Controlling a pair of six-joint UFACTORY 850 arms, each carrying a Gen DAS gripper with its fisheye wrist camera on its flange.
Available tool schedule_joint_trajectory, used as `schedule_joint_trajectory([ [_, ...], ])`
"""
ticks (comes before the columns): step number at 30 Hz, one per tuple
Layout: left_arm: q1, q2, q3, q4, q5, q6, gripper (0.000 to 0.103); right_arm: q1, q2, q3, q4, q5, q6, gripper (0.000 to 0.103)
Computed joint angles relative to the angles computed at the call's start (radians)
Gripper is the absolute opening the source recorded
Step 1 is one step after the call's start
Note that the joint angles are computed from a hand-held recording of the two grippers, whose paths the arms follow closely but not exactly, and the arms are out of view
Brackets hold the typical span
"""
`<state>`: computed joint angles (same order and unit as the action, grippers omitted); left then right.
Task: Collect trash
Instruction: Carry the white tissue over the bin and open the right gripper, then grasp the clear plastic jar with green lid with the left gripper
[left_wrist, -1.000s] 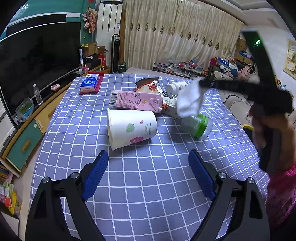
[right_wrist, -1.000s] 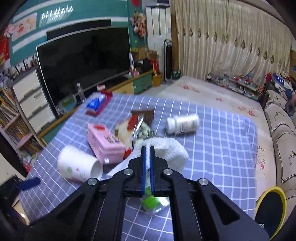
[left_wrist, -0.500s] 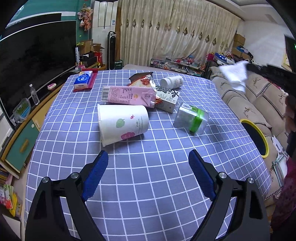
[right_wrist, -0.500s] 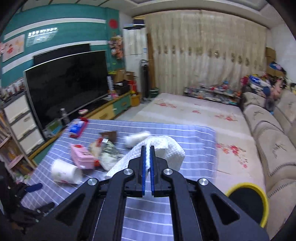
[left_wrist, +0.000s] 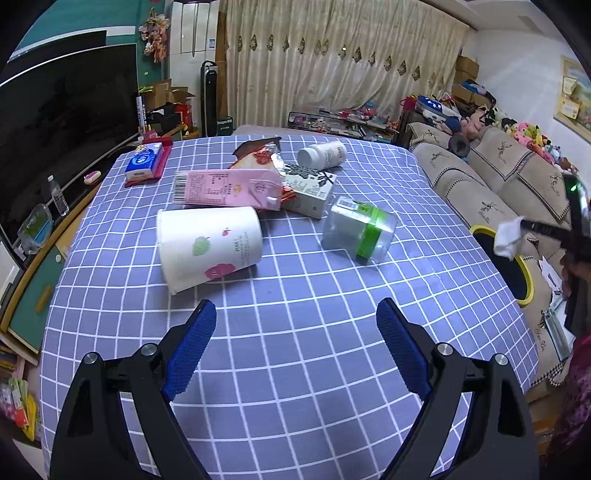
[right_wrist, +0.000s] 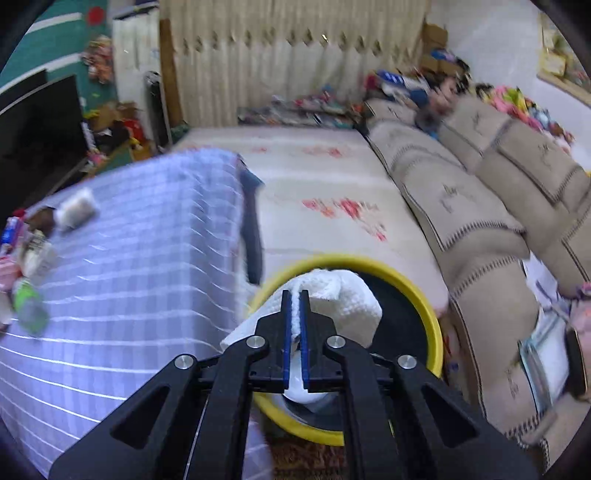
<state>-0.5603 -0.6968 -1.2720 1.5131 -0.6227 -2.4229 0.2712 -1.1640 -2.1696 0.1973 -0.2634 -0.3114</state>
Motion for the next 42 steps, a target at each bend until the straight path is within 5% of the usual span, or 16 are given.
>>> schedule_joint_trajectory([
  [5, -0.002, -0.021, -0.039, -0.024, 0.01, 0.053, 0.087, -0.015, -0.144, -0.21, -0.137, -0.13, 0.138, 0.009],
  [9, -0.002, -0.031, -0.055, -0.038, 0.016, 0.081, 0.087, -0.009, -0.184, -0.256, -0.247, -0.152, 0.258, 0.051],
  [18, 0.022, -0.062, -0.099, -0.036, 0.08, 0.137, 0.088, -0.02, -0.078, -0.07, -0.172, -0.044, 0.204, 0.058],
  [25, 0.071, -0.131, -0.215, -0.044, 0.157, 0.3, 0.088, -0.015, -0.006, 0.058, 0.073, 0.019, -0.026, 0.058],
  [42, 0.181, -0.301, -0.476, -0.357, 0.313, 0.781, 0.088, -0.017, -0.035, 0.013, 0.146, -0.026, -0.084, 0.058],
])
